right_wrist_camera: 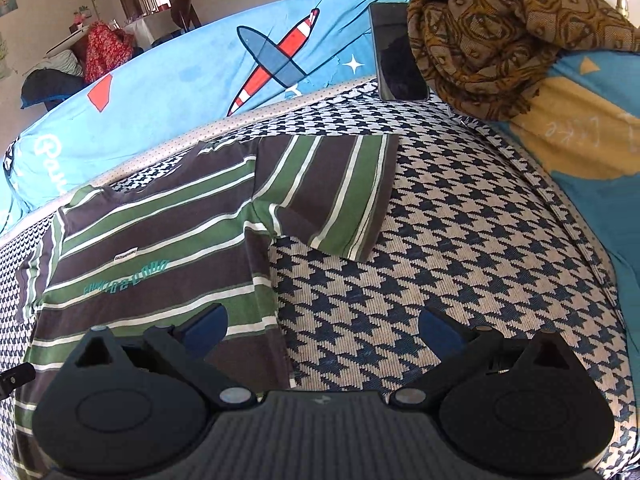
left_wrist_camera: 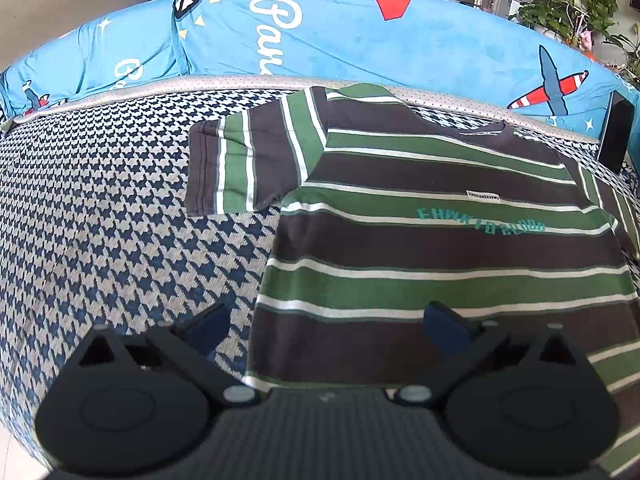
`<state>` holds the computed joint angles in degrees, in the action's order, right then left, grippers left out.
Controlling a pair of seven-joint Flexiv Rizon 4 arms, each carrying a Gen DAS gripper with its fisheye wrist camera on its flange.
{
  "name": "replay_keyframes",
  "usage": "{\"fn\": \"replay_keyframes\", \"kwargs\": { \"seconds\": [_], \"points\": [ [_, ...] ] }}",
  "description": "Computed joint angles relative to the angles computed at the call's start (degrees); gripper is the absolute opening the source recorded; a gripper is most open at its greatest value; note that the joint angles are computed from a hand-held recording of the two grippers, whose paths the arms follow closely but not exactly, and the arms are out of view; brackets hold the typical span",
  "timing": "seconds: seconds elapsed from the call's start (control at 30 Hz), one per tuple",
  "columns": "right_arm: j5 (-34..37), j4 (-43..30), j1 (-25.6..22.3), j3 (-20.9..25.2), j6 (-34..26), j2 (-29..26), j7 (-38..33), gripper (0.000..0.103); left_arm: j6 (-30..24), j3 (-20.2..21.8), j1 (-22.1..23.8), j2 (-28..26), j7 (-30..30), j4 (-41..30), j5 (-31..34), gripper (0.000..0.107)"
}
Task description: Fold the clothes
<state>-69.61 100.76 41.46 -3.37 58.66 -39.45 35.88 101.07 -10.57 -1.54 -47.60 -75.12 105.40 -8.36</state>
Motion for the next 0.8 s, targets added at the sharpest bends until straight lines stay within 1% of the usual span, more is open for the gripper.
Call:
{"fn": "replay_keyframes", "kwargs": {
  "seconds": [0.07,0.13,0.23,0.3,0.37,0.43,0.47,0.53,0.63,0.7,0.8],
  "points": [
    [-0.94,0.48,-0.01,-0.47,-0.07,0.28,1.03,0.094,-0.05,0.40,-0.51,-0.34,0.03,-0.72,-0.09,0.103],
    [-1.19,0.84,-0.12,-0.49,-0.82,0.50,1.83,0.092,-0.43,-0.59,0.13,-0.59,-0.10,-1.09,-0.21,0.103],
    [-1.85,1.59,-0.97,-0.41,-0.33,0.76,4.08,0.081,-1.71,-2.55,1.47,-0.85,-0.10,-1.52,-0.36,0.103],
    [-2.58,2.42,-1.80,-0.56,0.80,1.01,6.66,0.077,-2.08,-3.20,1.80,-0.95,0.15,-1.71,-0.25,0.103],
    [-3.80,3.17,-2.56,-0.87,1.83,1.27,9.49,0.065,-2.45,-3.84,2.12,-1.06,0.44,-1.90,-0.18,0.103],
    [-5.08,3.78,-3.34,-1.14,2.47,1.45,12.24,0.060,-2.48,-4.10,2.12,-1.20,0.83,-2.16,-0.02,0.103],
    [-6.04,4.04,-3.70,-1.32,2.80,1.54,13.74,0.057,-2.12,-3.51,1.57,-1.31,1.12,-2.42,0.19,0.103],
    [-8.55,4.50,-4.55,-1.69,3.50,1.72,17.18,0.055,-1.49,-1.95,0.22,-1.48,1.70,-3.00,0.54,0.103],
    [-13.78,4.55,-6.31,-2.03,4.69,1.66,23.66,0.054,-1.22,-0.38,-1.08,-1.62,2.42,-3.65,0.69,0.103],
    [-17.70,4.01,-8.05,-1.88,5.93,1.23,28.55,0.054,-1.43,-0.70,-0.83,-1.64,2.64,-3.77,0.56,0.103],
    [-22.54,2.67,-10.52,-1.03,6.91,0.24,34.74,0.054,-2.16,-2.43,0.56,-1.57,2.80,-3.64,0.27,0.103]
  ]
}}
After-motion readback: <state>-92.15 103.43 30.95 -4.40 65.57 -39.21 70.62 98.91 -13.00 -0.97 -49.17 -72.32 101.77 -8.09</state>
